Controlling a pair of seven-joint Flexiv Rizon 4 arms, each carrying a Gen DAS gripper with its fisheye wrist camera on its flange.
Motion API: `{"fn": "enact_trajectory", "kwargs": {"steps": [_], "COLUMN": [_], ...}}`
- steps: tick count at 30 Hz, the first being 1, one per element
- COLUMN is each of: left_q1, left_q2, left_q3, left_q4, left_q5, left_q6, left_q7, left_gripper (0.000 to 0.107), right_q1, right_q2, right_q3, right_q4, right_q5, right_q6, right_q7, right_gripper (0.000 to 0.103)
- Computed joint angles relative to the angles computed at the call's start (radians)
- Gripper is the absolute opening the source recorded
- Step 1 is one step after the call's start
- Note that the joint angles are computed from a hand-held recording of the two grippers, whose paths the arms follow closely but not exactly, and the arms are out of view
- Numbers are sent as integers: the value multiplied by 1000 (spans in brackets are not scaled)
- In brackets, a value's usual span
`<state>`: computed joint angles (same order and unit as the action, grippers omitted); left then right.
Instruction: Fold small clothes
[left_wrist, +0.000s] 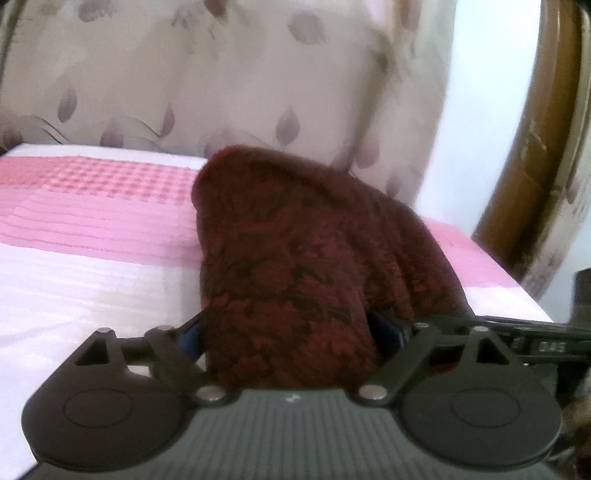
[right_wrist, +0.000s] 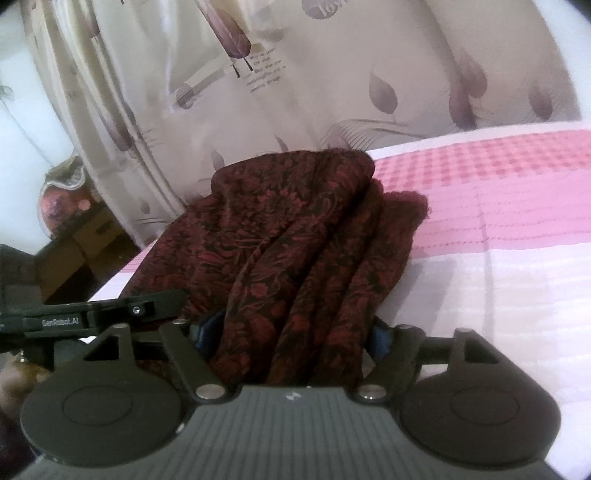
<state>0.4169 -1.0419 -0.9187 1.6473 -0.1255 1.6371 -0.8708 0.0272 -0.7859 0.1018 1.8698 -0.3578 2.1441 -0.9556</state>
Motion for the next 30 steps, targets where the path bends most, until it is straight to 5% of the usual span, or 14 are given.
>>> {"fn": "enact_trajectory", "kwargs": {"steps": [5,9,12,16,21,26,30], "left_q1": [-42,-218,-266,-145,-94,-151,-99], "left_q2": [67,194,242,262,285,333,327], "left_q3": [84,337,407,294,242,324,287], "left_q4": [66,100,130,176,192,178,164], "left_q5": [75,78,85,218,228,175,261], "left_q6": [195,381,466,491,506,474,423], "left_q7": [-64,-119,-165,-287,-458,-543,-604], "left_gripper": [90,89,103,103,103,103,103], "right_q1": [219,353,395,444,536,553,558], "right_q2": [73,120,146,175,214,237,252], "right_q3": [-162,-227,-223,-220,-265,-249,-239], "right_q4": [80,118,137,152,149,131,119], "right_q5": [274,480,577,701,861,934,973], "right_q6": [74,141,177,206,182,182,171], "right_q7": [-144,-289,-361,-437,-585,-655,-703], "right_gripper": [102,103,103,103,103,103,103]}}
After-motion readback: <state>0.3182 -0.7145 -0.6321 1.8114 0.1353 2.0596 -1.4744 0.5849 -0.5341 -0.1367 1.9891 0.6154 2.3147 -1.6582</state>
